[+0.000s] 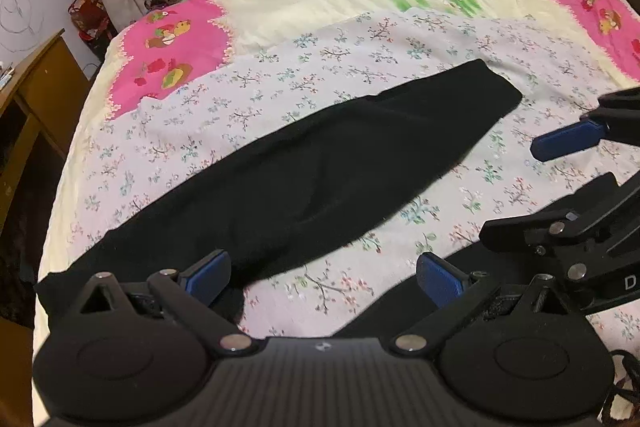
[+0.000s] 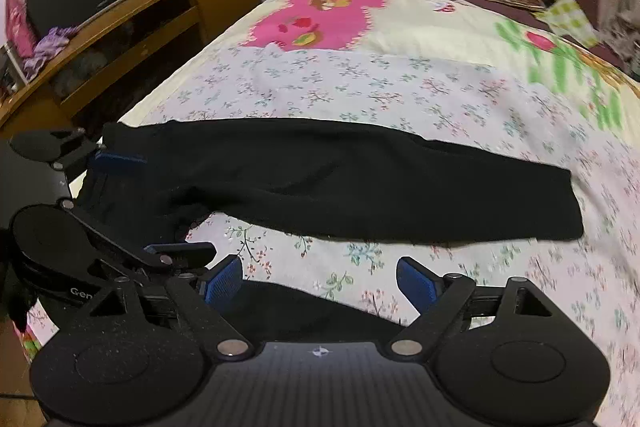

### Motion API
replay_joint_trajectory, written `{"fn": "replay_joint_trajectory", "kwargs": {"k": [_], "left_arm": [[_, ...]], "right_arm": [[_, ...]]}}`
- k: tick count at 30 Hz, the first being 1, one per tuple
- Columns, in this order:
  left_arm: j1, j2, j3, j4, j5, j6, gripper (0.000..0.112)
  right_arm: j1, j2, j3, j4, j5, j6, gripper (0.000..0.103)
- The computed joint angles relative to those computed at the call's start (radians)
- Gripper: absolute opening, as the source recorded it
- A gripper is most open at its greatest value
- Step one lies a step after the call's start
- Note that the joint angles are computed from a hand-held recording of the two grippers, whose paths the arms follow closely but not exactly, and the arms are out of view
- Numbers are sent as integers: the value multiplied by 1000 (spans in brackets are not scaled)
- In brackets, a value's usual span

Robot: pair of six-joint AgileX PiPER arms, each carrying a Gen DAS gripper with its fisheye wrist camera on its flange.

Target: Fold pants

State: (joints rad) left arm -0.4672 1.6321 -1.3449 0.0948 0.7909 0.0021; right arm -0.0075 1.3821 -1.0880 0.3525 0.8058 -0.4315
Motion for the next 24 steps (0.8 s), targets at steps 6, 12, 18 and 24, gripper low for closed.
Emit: {"fn": "replay_joint_trajectory", "kwargs": {"k": [6,12,18,24], "left_arm": [[23,98,-97,-20,-9,66,103],[85,232,-240,-48,-31,202,103],[184,376,-392,-116,-31,385,103],[250,533,-564,-232,-4,591,97]], "right_arm": [[-31,122,-128,57,30,-120,76],[-45,324,-331,68,63,-186,74],[-42,579,-647,27,143,-290,73],[-25,843,-1011,-51,289,-318,54]]}}
